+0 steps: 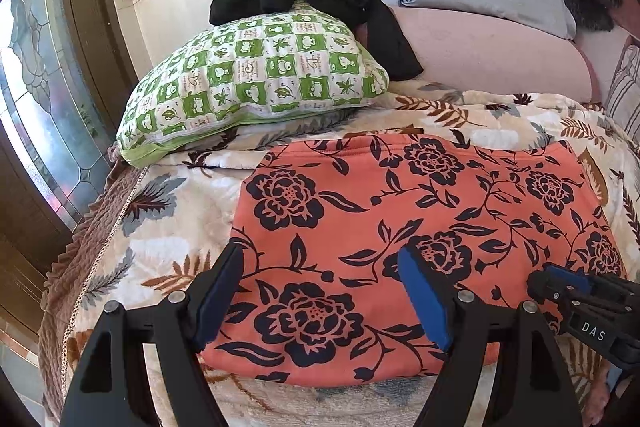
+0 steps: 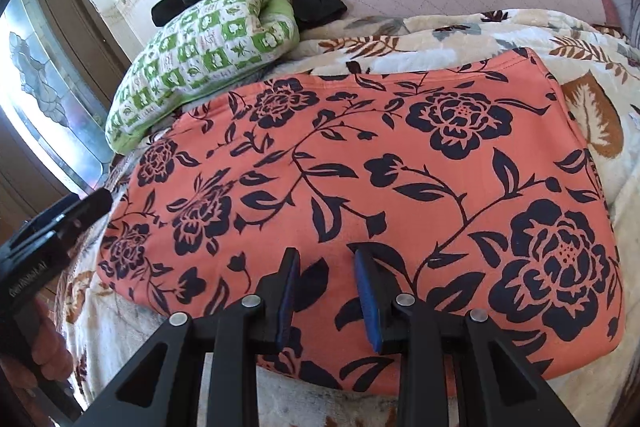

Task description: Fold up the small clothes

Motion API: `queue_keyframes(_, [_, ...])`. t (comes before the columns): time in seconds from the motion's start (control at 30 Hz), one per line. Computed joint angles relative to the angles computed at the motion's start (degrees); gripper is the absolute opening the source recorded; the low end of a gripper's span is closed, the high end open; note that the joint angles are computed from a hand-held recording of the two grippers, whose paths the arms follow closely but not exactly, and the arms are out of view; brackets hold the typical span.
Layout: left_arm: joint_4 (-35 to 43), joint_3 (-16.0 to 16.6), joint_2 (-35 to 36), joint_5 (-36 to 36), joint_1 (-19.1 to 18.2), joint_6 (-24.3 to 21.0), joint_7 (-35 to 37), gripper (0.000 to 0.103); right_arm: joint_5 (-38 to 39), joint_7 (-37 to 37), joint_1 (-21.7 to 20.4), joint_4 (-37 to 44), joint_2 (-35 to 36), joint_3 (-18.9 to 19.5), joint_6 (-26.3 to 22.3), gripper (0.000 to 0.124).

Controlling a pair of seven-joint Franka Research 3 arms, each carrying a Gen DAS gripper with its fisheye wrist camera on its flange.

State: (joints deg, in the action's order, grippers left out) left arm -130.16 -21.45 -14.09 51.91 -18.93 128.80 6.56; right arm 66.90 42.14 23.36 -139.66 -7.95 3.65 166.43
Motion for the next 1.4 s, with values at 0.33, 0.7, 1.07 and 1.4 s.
queue_keyframes(0.33, [-4.5, 0.6, -5.2, -1.3, 1.5, -2.0, -1.5, 0.08, 0.1, -1.0, 0.2, 0.0, 0.5, 0.1, 0.7, 0.033])
queue_keyframes(0.7, [-7.2, 0.2, -8.3, -2.3, 3.3, -1.9, -2.3, 0.08, 0.4, -1.7, 0.1, 0.2, 0.7, 0.3, 0.9, 0.033])
queue_keyframes(1.07, [-7.0, -0.1, -8.1, -2.4, 3.5, -2.0, -1.7, 0.08, 0.4, -1.6, 0.1, 0.1, 0.7, 0.3, 0.9, 0.033])
queue_keyframes(1.4, [-6.6, 0.5, -6.9, -4.0, 3.2, -1.5, 0.4, 0.08, 8.8, -8.8, 1.3, 0.4, -1.1, -0.2, 3.9, 0.033])
